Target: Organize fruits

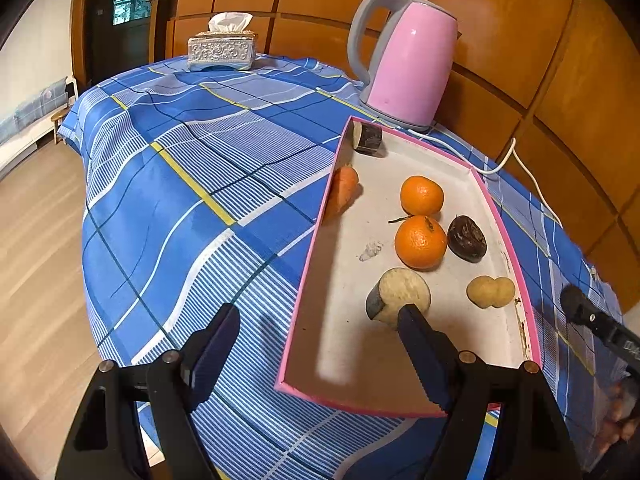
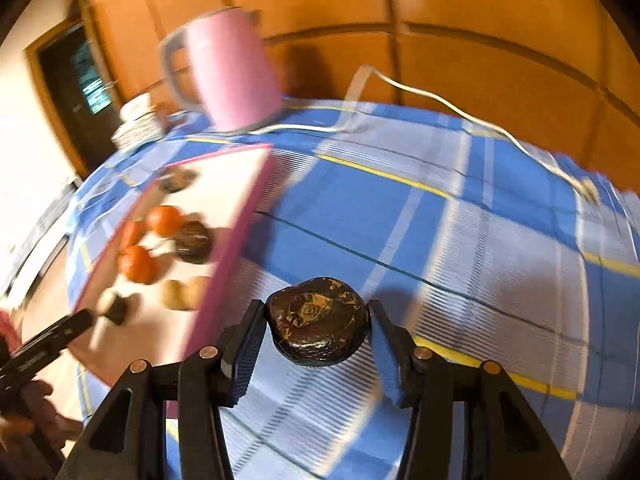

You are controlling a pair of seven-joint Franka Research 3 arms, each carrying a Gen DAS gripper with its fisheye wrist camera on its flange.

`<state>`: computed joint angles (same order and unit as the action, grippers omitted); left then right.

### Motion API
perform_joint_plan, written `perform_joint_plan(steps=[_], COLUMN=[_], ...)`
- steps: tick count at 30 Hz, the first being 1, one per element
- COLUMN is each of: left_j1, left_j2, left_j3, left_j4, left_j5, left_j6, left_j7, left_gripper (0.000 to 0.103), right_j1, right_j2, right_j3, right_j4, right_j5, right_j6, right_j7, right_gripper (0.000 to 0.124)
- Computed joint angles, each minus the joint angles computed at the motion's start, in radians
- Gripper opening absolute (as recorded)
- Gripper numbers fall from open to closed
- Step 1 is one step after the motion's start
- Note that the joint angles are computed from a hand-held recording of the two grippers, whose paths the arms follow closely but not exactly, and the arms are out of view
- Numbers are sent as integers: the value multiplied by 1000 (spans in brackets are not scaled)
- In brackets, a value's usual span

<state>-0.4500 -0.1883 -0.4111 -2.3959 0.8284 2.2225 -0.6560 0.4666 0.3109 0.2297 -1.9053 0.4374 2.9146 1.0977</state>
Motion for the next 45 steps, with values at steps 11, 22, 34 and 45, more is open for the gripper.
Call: perform_joint_plan(steps=[11,22,34,45], left_j1=[5,9,8,6], left_j2=[-10,-14,-6,-9], left_j3=[2,6,2,4], left_j4=[-8,-13,-7,-11], left_j5=[-2,-19,-9,-10], left_j6=[-6,-13,-13,-8], left_j7=[12,34,28,28], left_gripper=[82,82,82,82], right_j1=[36,195,136,193], right_j2=[77,229,158,170], right_j3=[75,-40,16,-39], right_j4=[156,325,220,212], right_j5=[57,-185,-151,-239], right_j6=[-153,-187,-130,-71], right_j7=[-201,-21,-63,-8], right_gripper=[52,53,53,33])
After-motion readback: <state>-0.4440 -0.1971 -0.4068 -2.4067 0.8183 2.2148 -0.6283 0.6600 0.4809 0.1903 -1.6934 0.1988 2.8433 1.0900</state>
